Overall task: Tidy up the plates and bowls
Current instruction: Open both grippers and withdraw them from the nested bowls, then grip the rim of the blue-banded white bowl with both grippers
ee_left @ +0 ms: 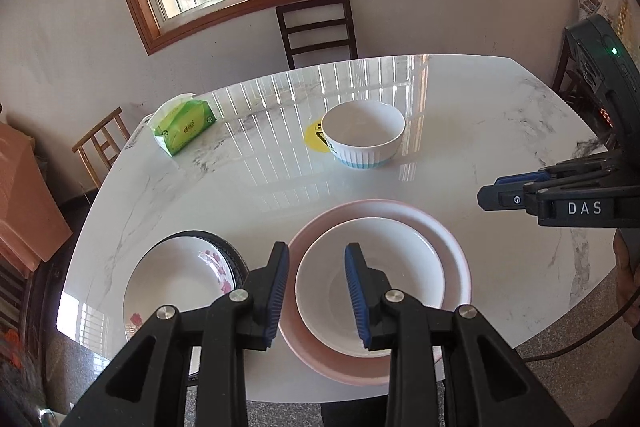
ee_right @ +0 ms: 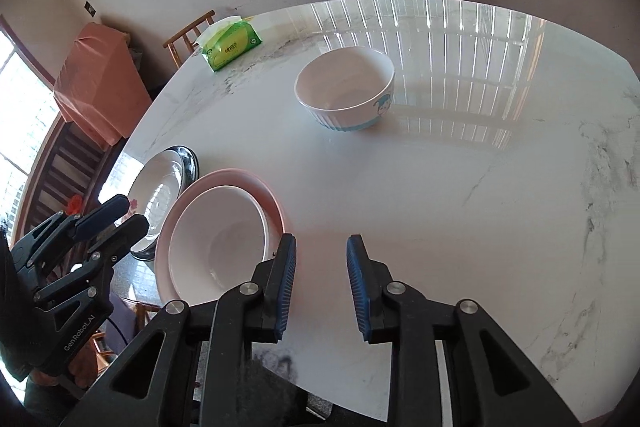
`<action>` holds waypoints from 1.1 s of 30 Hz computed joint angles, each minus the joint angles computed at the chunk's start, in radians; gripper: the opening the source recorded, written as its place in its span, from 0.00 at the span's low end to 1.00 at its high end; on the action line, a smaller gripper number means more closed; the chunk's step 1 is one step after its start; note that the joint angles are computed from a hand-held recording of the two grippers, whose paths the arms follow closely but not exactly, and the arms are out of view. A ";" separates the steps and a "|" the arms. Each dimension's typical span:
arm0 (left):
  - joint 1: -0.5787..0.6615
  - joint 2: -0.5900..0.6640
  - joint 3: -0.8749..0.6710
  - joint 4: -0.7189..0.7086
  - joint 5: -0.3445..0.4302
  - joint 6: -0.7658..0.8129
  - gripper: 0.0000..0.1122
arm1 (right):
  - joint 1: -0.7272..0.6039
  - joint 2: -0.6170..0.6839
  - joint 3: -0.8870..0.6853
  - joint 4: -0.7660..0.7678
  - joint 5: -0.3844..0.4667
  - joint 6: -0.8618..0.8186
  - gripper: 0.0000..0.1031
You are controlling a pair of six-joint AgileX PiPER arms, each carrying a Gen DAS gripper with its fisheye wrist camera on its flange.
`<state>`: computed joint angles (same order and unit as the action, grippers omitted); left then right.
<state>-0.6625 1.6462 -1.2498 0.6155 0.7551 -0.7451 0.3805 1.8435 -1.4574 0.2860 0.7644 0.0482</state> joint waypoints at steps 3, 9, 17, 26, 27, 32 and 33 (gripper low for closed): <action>-0.013 0.034 -0.031 0.040 0.017 -0.020 0.30 | -0.025 0.018 0.001 0.008 -0.012 -0.016 0.29; -0.009 0.110 -0.099 0.090 0.033 -0.023 0.33 | -0.098 0.073 -0.020 0.094 -0.013 -0.095 0.33; 0.020 0.231 -0.230 0.053 0.066 0.047 0.34 | -0.168 0.165 -0.075 0.210 0.005 -0.183 0.40; 0.228 0.420 -0.557 -0.528 0.163 0.478 0.35 | -0.224 0.286 -0.209 0.333 0.068 -0.230 0.45; 0.271 0.456 -0.619 -0.628 0.201 0.529 0.35 | -0.229 0.299 -0.228 0.347 0.076 -0.228 0.45; 0.386 0.652 -0.960 -0.843 0.375 0.600 0.35 | -0.239 0.364 -0.373 0.358 0.128 -0.193 0.47; 0.403 0.708 -1.058 -0.875 0.425 0.599 0.36 | -0.237 0.382 -0.417 0.345 0.140 -0.171 0.49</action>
